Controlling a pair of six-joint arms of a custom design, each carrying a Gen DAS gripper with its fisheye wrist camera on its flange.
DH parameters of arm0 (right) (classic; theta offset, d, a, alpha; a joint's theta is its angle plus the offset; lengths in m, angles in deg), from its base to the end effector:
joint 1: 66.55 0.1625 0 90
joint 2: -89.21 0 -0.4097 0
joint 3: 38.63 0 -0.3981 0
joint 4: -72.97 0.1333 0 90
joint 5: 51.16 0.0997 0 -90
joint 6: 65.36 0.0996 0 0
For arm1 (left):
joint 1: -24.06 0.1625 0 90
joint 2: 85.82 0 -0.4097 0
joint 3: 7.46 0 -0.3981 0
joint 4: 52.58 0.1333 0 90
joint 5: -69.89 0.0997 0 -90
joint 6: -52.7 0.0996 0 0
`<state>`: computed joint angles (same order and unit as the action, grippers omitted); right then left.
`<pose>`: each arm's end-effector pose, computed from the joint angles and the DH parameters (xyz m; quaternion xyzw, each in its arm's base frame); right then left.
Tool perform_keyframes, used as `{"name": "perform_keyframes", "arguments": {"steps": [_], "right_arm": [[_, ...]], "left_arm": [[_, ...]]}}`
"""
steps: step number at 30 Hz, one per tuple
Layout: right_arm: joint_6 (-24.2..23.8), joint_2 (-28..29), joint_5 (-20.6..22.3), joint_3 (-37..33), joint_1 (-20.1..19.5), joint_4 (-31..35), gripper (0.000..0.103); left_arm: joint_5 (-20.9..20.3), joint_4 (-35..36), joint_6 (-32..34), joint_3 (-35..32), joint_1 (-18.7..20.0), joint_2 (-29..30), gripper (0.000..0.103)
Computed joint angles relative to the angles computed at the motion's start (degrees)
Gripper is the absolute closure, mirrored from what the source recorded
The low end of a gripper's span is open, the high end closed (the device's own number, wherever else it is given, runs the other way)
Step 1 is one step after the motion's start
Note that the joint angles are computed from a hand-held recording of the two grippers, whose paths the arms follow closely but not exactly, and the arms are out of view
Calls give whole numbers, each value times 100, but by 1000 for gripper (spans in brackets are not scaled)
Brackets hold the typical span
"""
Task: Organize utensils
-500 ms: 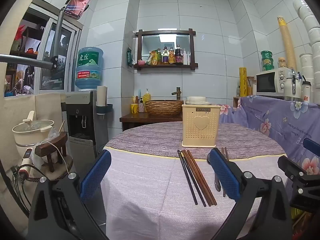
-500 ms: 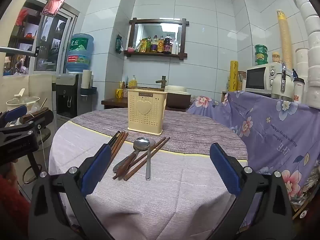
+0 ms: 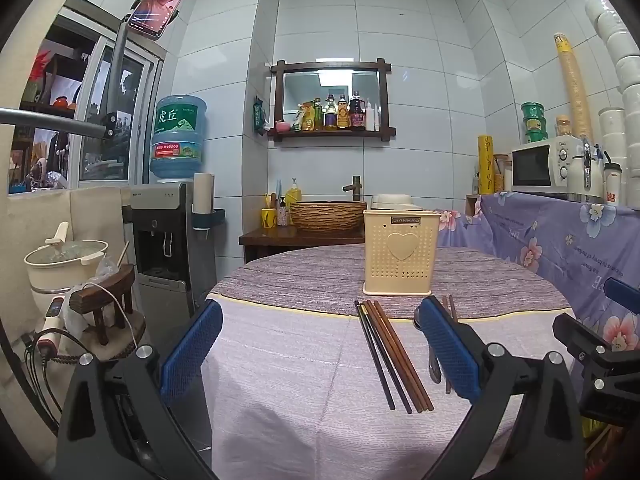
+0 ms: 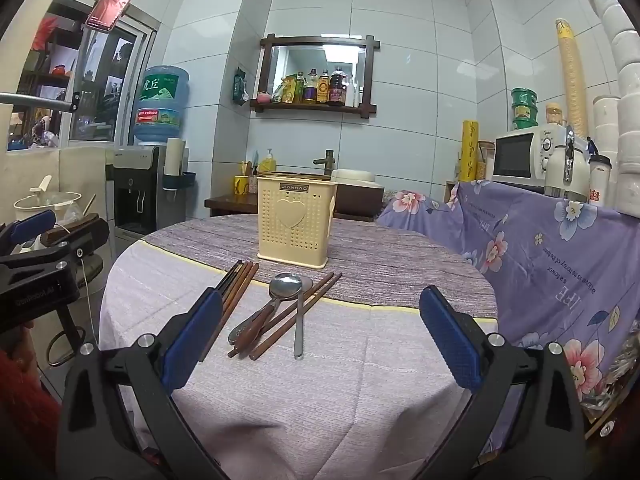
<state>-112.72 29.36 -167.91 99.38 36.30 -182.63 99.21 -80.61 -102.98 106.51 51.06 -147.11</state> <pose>0.1709 -0.3516 0.2228 0.2144 -0.6885 0.5925 0.3591 -0.2929 -0.3963 0.0943 0.3042 0.7138 -0.5805 0.2469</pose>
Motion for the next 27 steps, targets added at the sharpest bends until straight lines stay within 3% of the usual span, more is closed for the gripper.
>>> {"name": "perform_keyframes", "arguments": {"steps": [27], "right_arm": [[-44, 75, -36, -10, 46, -100, 6]], "left_arm": [[-34, -22, -20, 30, -78, 30, 5]]}}
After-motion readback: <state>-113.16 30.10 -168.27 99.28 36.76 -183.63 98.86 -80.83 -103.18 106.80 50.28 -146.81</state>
